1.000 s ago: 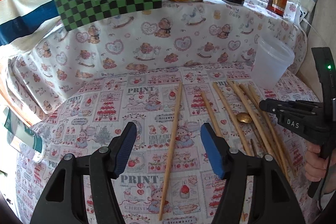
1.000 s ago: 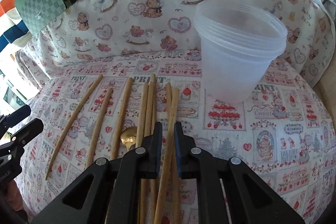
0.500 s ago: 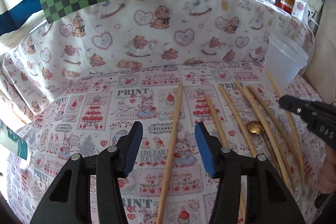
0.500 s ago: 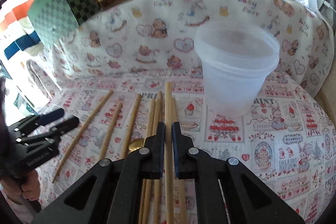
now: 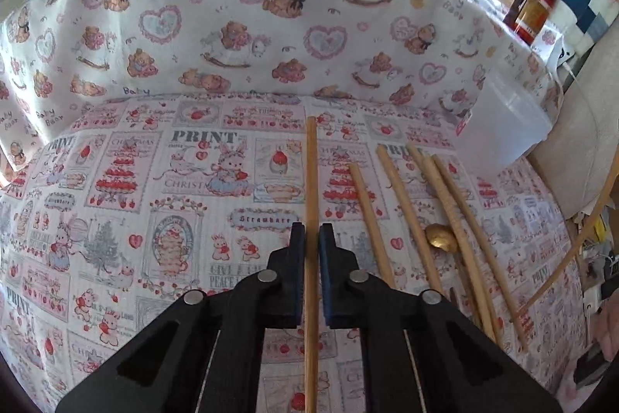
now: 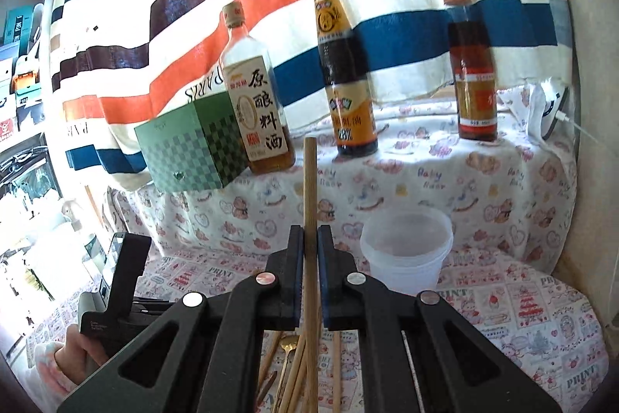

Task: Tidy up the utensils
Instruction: 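Grasp a wooden chopstick with the right tool while the left tool grasps another chopstick, then drop the chopstick into the clear cup with the right tool while the left tool holds its chopstick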

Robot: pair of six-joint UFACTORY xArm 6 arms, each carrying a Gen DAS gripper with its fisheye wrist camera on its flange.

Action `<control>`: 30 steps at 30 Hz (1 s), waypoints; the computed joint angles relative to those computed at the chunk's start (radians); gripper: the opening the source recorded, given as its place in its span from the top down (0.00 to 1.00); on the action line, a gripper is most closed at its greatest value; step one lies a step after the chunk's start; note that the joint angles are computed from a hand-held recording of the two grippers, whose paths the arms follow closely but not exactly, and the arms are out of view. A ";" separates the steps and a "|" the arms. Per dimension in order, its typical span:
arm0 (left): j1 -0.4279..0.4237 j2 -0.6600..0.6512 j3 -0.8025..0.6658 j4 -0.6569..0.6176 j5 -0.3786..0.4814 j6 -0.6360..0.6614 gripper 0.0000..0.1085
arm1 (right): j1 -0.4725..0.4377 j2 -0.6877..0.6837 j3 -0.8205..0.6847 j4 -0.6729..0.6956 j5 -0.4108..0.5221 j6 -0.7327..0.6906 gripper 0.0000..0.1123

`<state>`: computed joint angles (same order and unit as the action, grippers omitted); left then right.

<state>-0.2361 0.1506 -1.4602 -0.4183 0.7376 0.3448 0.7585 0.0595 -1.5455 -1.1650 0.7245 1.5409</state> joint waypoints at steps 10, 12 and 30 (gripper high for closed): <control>-0.030 -0.183 0.174 -0.252 -0.314 0.230 0.94 | 0.058 -0.052 -0.002 -0.324 0.278 0.214 0.93; -0.025 -0.187 0.179 -0.294 -0.337 0.255 0.94 | 0.029 -0.023 -0.062 -0.329 0.283 0.194 0.93; -0.008 -0.196 0.213 -0.396 -0.432 0.338 0.94 | -0.072 0.137 -0.193 -0.152 0.283 0.139 0.93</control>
